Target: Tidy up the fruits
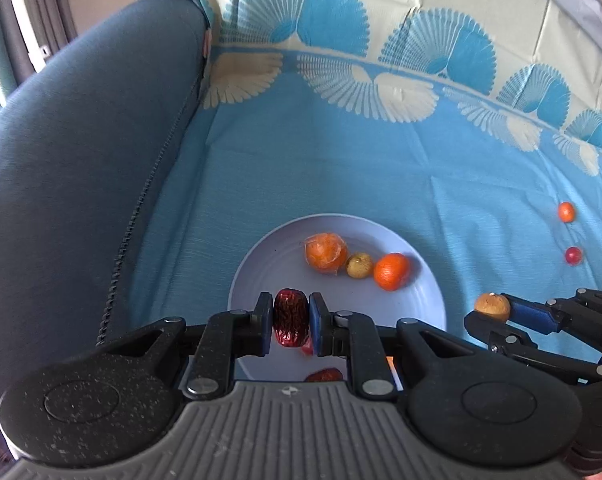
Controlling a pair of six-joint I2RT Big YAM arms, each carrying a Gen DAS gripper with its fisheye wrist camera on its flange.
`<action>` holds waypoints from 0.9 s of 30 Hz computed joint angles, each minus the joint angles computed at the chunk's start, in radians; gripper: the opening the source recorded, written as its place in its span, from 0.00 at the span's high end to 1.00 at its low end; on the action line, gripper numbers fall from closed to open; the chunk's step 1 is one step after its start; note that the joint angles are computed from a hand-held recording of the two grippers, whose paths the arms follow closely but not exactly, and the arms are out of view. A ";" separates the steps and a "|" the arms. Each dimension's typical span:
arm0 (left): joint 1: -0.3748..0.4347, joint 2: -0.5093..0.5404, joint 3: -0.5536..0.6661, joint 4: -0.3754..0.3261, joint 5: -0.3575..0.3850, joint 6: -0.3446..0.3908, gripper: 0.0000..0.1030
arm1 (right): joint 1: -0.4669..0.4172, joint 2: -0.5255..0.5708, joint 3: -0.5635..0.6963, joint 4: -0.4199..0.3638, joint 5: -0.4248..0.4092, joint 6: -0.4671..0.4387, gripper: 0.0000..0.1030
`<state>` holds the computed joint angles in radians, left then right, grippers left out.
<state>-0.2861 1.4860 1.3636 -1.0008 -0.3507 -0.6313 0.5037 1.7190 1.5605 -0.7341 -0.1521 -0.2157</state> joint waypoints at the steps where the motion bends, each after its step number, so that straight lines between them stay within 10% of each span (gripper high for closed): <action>1: 0.007 0.012 0.002 0.005 0.006 0.007 0.80 | 0.001 0.013 0.009 0.001 0.002 0.001 0.74; 9: 0.044 0.087 0.012 0.035 0.015 0.052 0.80 | 0.007 0.090 0.062 -0.021 -0.008 0.001 0.74; 11: 0.046 0.089 0.010 0.046 -0.001 0.067 0.60 | 0.007 0.106 0.078 -0.027 -0.011 0.005 0.72; 13: 0.035 0.073 0.000 0.065 -0.059 0.066 0.12 | 0.004 0.112 0.091 -0.038 -0.015 0.011 0.53; 15: 0.017 0.035 -0.026 0.099 -0.132 0.053 0.00 | -0.001 0.094 0.077 -0.018 -0.014 0.013 0.38; 27: -0.116 -0.157 -0.066 -0.203 -0.093 -0.182 0.00 | -0.017 -0.185 -0.142 -0.109 -0.071 0.008 0.11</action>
<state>-0.4023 1.3295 1.2975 -1.2042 -0.4440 -0.8132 0.4869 1.5342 1.4183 -0.8430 -0.2231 -0.2079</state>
